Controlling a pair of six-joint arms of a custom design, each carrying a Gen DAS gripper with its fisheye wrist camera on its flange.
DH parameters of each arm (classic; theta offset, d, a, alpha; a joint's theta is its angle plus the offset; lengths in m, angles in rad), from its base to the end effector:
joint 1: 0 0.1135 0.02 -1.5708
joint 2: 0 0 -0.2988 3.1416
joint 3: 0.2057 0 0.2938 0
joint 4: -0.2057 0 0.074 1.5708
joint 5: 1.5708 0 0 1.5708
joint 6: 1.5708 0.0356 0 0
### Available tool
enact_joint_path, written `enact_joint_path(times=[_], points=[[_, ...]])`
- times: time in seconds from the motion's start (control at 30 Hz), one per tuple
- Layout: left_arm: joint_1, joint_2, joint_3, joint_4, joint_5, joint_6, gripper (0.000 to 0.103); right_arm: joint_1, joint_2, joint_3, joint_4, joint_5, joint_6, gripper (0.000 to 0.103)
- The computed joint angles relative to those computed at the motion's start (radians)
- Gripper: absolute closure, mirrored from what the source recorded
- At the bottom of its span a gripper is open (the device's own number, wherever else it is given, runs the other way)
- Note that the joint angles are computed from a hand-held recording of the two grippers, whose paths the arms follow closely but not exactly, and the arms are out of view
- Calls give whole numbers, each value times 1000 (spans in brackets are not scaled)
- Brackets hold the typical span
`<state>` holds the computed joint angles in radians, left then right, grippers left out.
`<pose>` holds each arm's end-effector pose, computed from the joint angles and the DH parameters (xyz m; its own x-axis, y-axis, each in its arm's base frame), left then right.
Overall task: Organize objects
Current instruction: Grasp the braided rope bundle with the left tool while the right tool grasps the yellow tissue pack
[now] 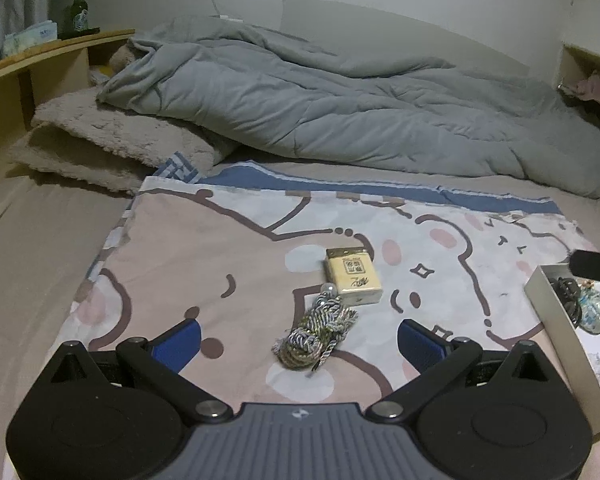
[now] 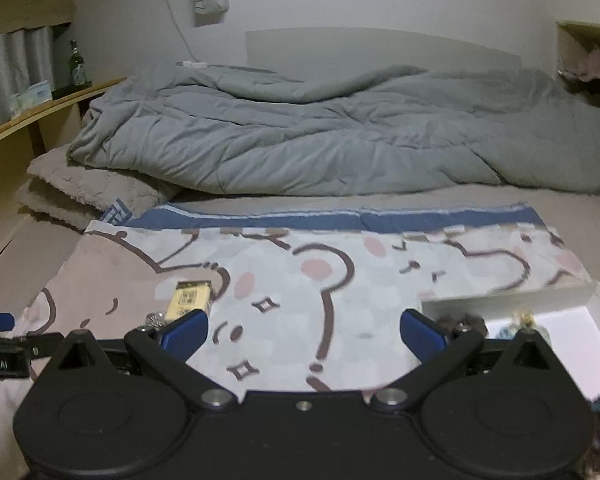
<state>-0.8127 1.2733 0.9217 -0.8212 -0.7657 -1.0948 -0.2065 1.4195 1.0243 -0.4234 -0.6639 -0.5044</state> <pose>0.1979 -0.1731 0.2646 -0.5916 -0.3072 -0.7454 -0.4081 0.9115 -0.0517 0.3306 -0.0469 0.2790 -0.5046 -0.2832 -0.8156 -0.5648 0.8228 0.0637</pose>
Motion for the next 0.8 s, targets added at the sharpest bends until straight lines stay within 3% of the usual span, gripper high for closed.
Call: enact_joint_path(times=[0.13,0.4,0.47,0.8], points=[[38,16,-21,77,15,86,7,51,53,50,-5,-29,-33,0],[140,71,-61,236,125,266,28,195,159,112,70,78,-14,2],[165,83,-71,274,151,280,29,226,204,156,44,95,-9,7],[247,166,-109,407,267,311,32,338,408,337,-118,130,47,14]])
